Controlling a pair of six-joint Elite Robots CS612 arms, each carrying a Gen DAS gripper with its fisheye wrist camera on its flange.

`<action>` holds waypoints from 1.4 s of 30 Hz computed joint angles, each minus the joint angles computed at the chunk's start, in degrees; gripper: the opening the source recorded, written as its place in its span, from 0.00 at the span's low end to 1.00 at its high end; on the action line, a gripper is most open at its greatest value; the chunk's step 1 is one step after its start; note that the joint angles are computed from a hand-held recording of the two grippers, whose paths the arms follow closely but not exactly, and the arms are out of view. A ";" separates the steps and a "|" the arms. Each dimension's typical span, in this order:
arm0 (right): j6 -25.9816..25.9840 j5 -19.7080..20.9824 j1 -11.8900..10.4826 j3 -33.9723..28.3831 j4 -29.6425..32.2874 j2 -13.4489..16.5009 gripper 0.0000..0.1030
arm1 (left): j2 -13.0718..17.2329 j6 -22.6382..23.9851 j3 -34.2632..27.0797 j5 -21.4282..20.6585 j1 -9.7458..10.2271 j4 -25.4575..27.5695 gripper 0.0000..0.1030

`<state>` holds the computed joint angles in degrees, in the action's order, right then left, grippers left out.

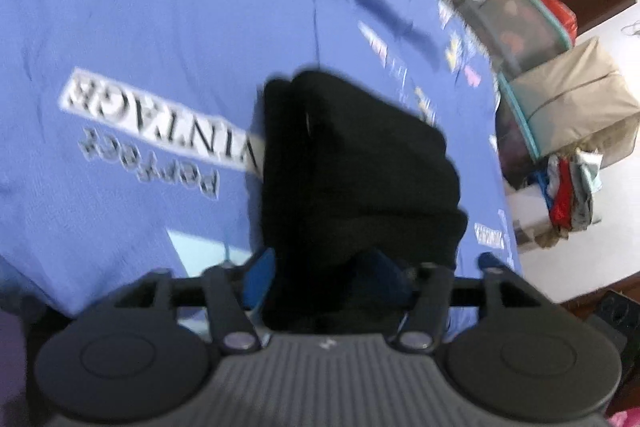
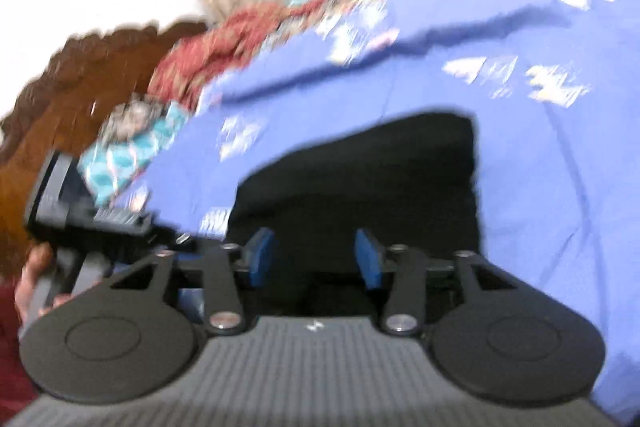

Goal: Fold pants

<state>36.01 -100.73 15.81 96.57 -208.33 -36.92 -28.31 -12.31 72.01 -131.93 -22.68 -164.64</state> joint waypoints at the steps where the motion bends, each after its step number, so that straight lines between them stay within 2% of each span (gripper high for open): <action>1: 1.44 -1.88 -0.03 0.24 -0.72 -0.06 0.65 | 0.08 -0.38 -0.22 -0.06 0.19 -0.93 0.60; 2: 3.21 -3.41 -0.15 0.40 -0.93 -0.09 0.69 | 0.24 -0.94 -0.57 -0.11 0.37 -1.62 0.62; 4: 9.10 -5.68 -0.54 0.81 0.20 -0.16 0.78 | 0.53 -2.25 -1.37 0.40 0.50 -2.22 0.78; 5: 12.15 -5.50 -0.91 1.09 0.36 -0.10 0.80 | 0.77 -2.73 -1.91 0.56 0.50 -2.40 0.80; 6: 15.02 -4.41 -1.41 1.40 -0.05 0.09 0.83 | 1.07 -2.75 -2.54 0.24 0.51 -2.22 0.83; 8: 20.43 -1.44 -2.37 1.83 -0.47 0.68 0.84 | 1.79 -2.82 -3.98 -0.73 0.39 -1.26 0.91; 9: 22.46 -0.19 -2.70 1.85 -0.08 0.96 0.84 | 2.30 -3.08 -4.84 -1.30 0.38 -0.55 0.97; 12: 27.44 3.71 -3.34 1.28 1.82 1.84 0.85 | 3.95 -3.76 -7.56 -2.95 0.06 3.20 0.99; 15: 30.08 5.99 -3.16 0.21 2.05 3.01 0.90 | 5.12 -2.95 -8.93 -4.40 -0.57 7.04 1.00; 18: 30.94 5.97 -2.93 0.05 0.93 3.34 0.93 | 5.71 0.03 -9.71 -3.07 -1.31 12.56 1.00; 20: 31.66 7.43 -3.50 0.76 -0.15 3.06 0.93 | 5.98 0.00 -9.18 -2.84 -1.47 10.13 1.00; 24: 32.83 8.10 -3.71 1.33 -2.01 3.13 0.93 | 6.32 -0.71 -9.58 -4.02 -1.24 10.34 1.00; 29: 31.80 8.85 -3.92 1.68 -1.92 2.79 0.93 | 6.53 -0.94 -9.73 -4.94 -0.93 10.19 1.00; 33: 30.33 5.72 -3.99 3.21 -4.39 1.94 0.93 | 6.56 -1.31 -10.06 -5.98 -0.42 10.99 1.00; 35: 30.18 5.45 -4.39 4.03 -5.80 1.75 0.93 | 6.53 -2.10 -10.32 -6.50 -0.12 10.83 1.00; 39: 27.37 8.61 -5.69 3.93 -6.28 2.16 0.93 | 6.92 -3.29 -11.16 -7.17 0.18 8.48 1.00; 42: 26.06 14.92 -7.03 1.70 -6.35 3.97 0.93 | 7.41 -2.81 -12.30 -6.83 -0.20 12.09 1.00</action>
<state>62.07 -85.81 8.78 98.27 -214.68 -32.95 -20.91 -15.12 59.71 -138.76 -22.88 -152.55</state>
